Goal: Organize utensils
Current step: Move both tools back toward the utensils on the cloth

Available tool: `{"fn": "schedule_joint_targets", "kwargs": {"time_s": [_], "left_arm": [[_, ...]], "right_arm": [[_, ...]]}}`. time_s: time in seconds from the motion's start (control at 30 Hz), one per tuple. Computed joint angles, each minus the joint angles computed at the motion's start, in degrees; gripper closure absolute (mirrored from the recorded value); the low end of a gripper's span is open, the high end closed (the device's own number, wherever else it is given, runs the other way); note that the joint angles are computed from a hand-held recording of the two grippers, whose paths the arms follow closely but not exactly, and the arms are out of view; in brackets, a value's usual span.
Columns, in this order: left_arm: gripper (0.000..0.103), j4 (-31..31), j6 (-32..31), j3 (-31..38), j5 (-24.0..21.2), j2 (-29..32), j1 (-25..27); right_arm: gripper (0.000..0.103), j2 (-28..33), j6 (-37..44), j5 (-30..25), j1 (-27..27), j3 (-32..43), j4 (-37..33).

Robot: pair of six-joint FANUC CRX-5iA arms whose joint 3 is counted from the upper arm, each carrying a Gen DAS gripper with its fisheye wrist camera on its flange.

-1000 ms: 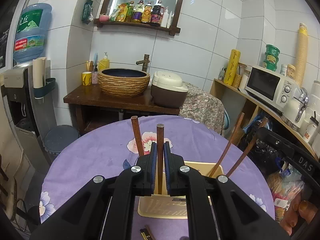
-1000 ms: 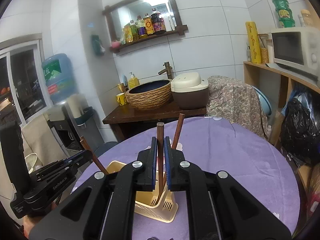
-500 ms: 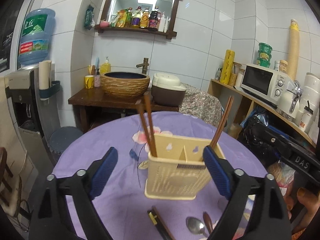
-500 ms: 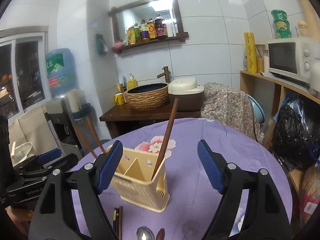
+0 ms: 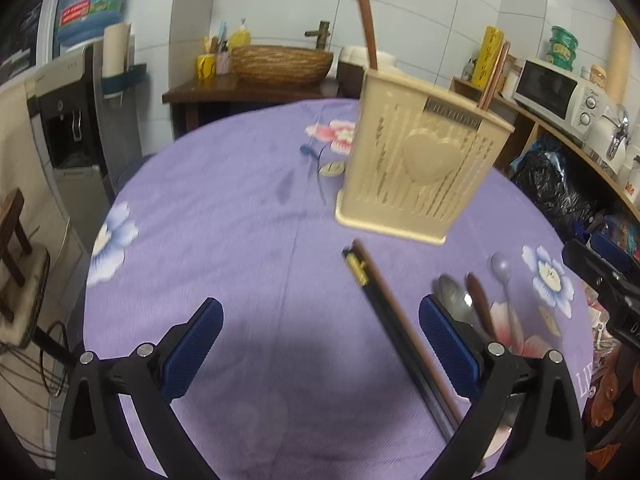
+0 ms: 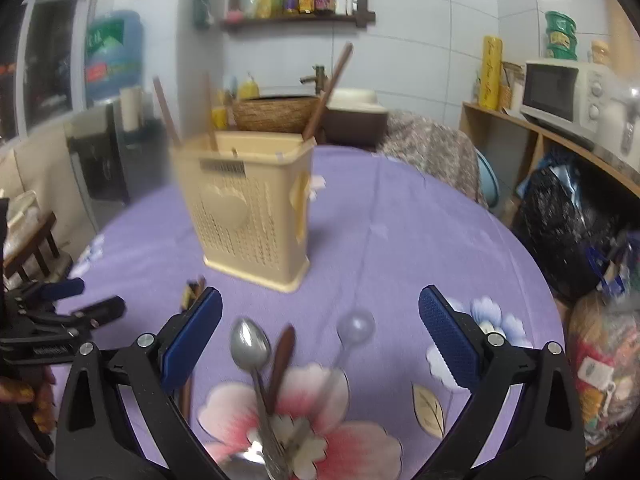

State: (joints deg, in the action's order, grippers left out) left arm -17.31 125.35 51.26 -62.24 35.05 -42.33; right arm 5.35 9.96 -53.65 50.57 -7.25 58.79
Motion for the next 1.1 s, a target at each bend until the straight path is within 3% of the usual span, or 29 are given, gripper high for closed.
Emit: {"fn": "schedule_joint_targets", "kwargs": {"time_s": [0.17, 0.33, 0.4, 0.63, 0.73, 0.9, 1.1], "left_arm": [[0.005, 1.53, -2.93, 2.07, -3.82, 1.66, -0.46], [0.006, 0.64, -6.70, 8.94, -8.45, 6.16, -2.35], [0.013, -0.18, -8.06, 12.47, -10.86, 8.39, -3.08], [0.019, -1.76, -8.87, 17.95, -15.63, 11.89, -4.07], [0.021, -1.41, -9.09, 17.37, -15.86, 11.84, -4.12], [0.021, 0.74, -8.54, 10.73, -12.35, 8.37, -2.96], [0.022, -1.27, -5.05, 4.74, -12.28, 3.96, -2.30]], "right_arm": [[0.006, -0.26, -1.04, -4.52, 1.48, -2.13, -1.52], [0.006, -1.38, -2.48, -4.26, 1.79, -3.87, -2.30], [0.006, -1.32, -2.22, -4.26, 1.87, -3.70, -2.61], [0.006, -1.41, -2.26, -3.84, 2.03, -3.51, -3.54], [0.006, -1.27, -2.15, -3.98, 2.14, -3.25, -3.84], [0.006, -1.27, -2.46, -4.80, 2.37, -3.19, -3.89], [0.006, -2.31, -3.90, -4.91, 2.27, -4.09, -4.36]]}}
